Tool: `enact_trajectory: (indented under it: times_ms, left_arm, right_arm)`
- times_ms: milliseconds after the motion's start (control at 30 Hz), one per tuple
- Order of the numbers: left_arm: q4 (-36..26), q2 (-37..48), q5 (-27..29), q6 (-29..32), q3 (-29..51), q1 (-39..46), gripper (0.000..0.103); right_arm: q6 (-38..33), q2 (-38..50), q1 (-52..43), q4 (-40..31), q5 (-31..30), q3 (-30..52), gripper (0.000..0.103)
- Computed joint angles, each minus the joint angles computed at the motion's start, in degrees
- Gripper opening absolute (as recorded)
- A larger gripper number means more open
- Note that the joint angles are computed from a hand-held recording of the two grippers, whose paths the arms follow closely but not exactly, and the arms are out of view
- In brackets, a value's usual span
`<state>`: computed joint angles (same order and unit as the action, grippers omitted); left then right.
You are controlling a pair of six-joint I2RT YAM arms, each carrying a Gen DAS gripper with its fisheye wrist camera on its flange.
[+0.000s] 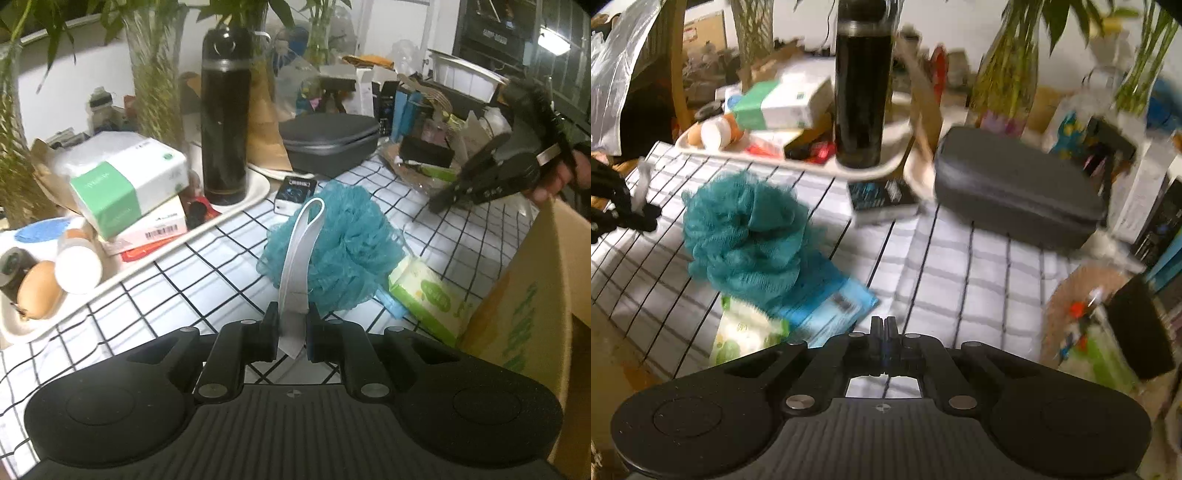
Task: Organize soft objects
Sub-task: 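Lift the white strap with the left gripper while the right gripper carries the earphone cable to the box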
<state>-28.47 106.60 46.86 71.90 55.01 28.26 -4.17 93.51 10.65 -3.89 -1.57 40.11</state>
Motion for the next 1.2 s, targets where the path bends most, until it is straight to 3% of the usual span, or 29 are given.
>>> enact_trajectory:
  times_ms: [100, 233, 400, 567, 733, 833, 1200]
  left_arm:
    - [-0.57, -1.28, 0.83, -0.46, -0.13, 1.10, 0.014]
    - [0.53, -2.55, 1.40, -2.63, -0.61, 1.79, 0.014]
    - [2.01, -3.62, 1.57, -7.33, -0.33, 2.44, 0.014]
    - [-0.43, -5.10, 2.83, -8.80, 1.04, 3.62, 0.014]
    - [-1.99, -7.60, 2.68, -10.62, 1.23, 4.50, 0.014]
    - [-3.94, -8.88, 1.80, -11.17, 1.82, 5.11, 0.014]
    - [-16.62, -16.86, 2.24, -6.12, 2.83, 9.73, 0.014]
  right_arm:
    - [2.88, 2.30, -1.70, -1.53, -3.40, 1.31, 0.006]
    - [6.36, 5.93, -3.21, -2.22, -8.39, 2.87, 0.031]
    - [7.67, 10.80, -2.09, -1.03, -7.99, 4.88, 0.038]
    - [7.32, 16.37, -0.38, -0.37, -3.81, 7.87, 0.036]
    - [6.42, 16.25, 1.33, 1.00, 1.03, 7.10, 0.009]
    - [6.25, 15.92, 1.89, 0.83, 2.07, 6.92, 0.005]
    - [6.19, 1.25, 3.41, -2.05, 3.94, 1.00, 0.004]
